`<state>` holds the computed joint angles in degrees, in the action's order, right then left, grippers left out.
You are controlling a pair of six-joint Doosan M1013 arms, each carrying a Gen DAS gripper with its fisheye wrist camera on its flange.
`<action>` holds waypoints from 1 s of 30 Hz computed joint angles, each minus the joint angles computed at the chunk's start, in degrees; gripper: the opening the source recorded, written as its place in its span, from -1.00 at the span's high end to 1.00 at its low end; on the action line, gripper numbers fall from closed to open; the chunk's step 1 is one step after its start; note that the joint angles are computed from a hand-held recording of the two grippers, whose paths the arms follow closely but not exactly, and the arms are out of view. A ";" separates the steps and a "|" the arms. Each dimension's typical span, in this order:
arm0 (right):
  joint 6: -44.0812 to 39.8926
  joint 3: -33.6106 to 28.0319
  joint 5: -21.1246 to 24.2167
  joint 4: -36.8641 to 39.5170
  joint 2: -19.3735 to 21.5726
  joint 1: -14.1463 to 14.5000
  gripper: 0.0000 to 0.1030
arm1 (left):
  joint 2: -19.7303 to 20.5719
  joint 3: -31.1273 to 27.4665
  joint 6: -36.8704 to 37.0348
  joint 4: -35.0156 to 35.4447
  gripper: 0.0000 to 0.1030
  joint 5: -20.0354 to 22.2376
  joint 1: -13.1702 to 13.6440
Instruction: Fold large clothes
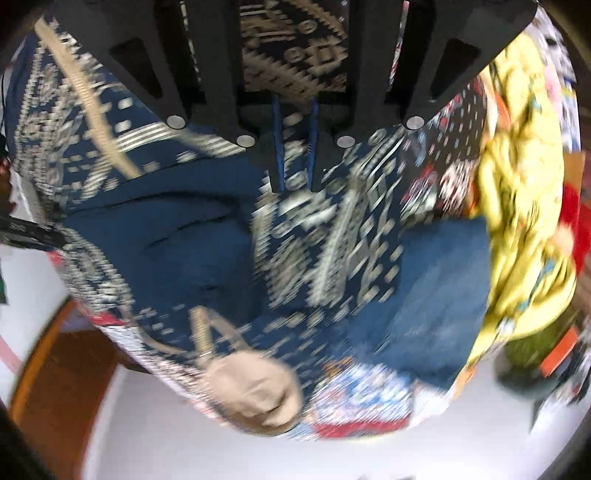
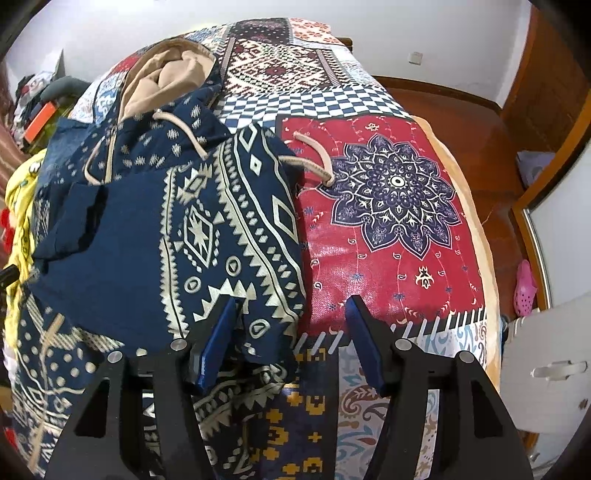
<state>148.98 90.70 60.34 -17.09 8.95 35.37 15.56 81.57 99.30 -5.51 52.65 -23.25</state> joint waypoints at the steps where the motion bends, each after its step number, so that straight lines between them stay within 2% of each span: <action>1: -0.02 -0.29 0.08 -0.17 0.02 0.05 -0.12 | -0.06 -0.21 1.49 -0.18 0.78 -0.77 -0.62; 5: -1.28 -2.24 1.37 -2.42 0.53 0.86 -0.12 | 0.73 -1.64 7.29 -1.09 0.72 -1.57 -3.11; 7: -2.07 -3.11 1.77 -3.35 0.93 1.26 -0.13 | 1.63 -2.36 9.24 0.07 0.32 -1.49 -4.57; 8: -2.51 -3.29 1.64 -3.37 1.04 1.32 -0.17 | 1.92 -2.28 9.29 1.62 -0.09 -1.98 -5.24; 9: -2.94 -3.46 1.27 -3.11 1.21 1.34 -0.21 | 2.32 -2.28 8.93 3.57 -0.27 -2.94 -5.93; 10: -3.38 -3.51 0.91 -2.68 1.38 1.31 -0.22 | 2.75 -2.26 9.19 4.40 -0.28 -3.66 -6.31; 15: -5.69 -3.36 1.01 -0.32 2.33 1.19 -0.22 | 6.29 -4.72 10.88 4.49 -0.29 1.48 -6.71; 17: -6.32 -3.44 2.04 -0.76 2.94 1.34 -0.23 | 6.76 -4.51 9.56 5.26 -0.32 0.48 -6.83; 19: -6.25 -3.23 1.81 -0.83 3.08 1.37 -0.28 | 6.70 -4.06 6.73 5.10 -0.28 -1.67 -6.63; 20: -6.13 -3.14 1.64 -0.83 3.07 1.35 -0.33 | 6.76 -4.15 5.47 4.88 -0.05 -2.04 -6.55; 21: -6.13 -3.06 1.50 -0.88 3.06 1.31 -0.35 | 6.89 -4.36 4.25 4.04 0.28 -2.19 -6.30; 23: -6.23 -3.12 1.65 -1.06 3.20 1.36 -0.36 | 7.23 -4.97 0.54 4.59 0.64 -1.79 -6.10; 26: -6.19 -3.18 1.87 -1.45 3.25 1.53 -0.36 | 6.75 -5.29 -1.07 1.63 0.69 -1.53 -4.95; 30: -6.06 -2.93 1.30 -1.02 3.13 1.34 -0.37 | 3.96 -4.07 -1.30 -3.80 0.71 -3.79 -2.43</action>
